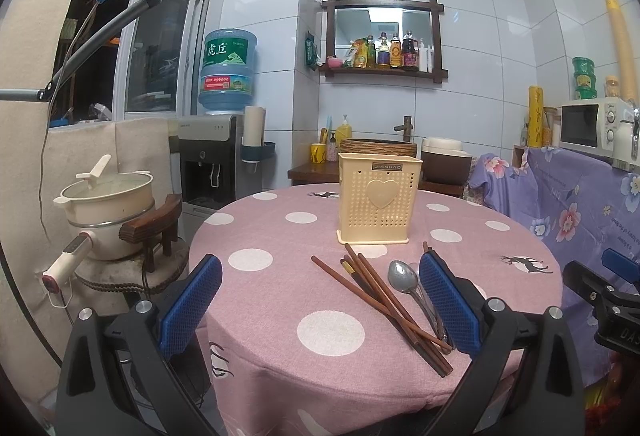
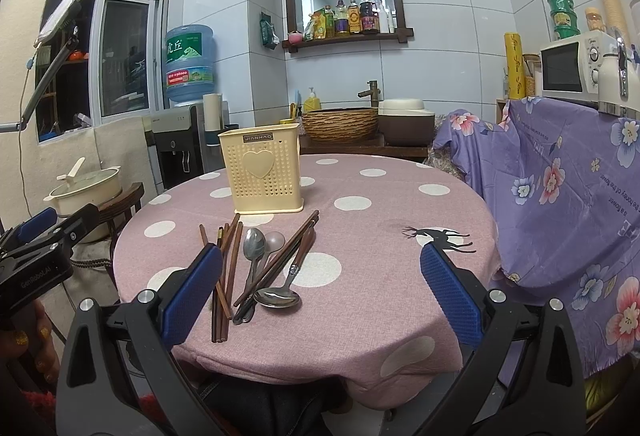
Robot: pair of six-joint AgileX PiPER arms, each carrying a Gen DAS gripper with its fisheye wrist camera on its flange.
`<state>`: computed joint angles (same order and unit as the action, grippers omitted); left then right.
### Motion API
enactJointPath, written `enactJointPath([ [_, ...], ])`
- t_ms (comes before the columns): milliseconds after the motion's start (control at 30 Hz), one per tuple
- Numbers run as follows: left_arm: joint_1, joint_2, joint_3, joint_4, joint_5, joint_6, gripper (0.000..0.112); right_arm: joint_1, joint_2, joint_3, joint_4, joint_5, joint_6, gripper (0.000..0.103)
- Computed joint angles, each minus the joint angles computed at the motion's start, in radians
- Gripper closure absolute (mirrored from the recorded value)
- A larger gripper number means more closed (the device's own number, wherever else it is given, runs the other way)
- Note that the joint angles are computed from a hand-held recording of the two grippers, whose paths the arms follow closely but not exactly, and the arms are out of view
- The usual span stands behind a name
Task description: Organize utensils
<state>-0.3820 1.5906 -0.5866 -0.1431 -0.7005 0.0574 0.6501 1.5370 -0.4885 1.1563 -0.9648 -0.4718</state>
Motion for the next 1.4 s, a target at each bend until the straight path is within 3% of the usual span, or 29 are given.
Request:
enactJointPath([
  [1233,0.042,0.033,0.014,0.061,-0.026,-0.036,0.014,-0.003,0.019,0.005,-0.010,0.003,0.019,0.005],
  [1400,0.116,0.083,-0.054,0.166,0.102,-0.128,0.014,-0.060,0.020,-0.010,-0.005,0.073,-0.008,0.005],
])
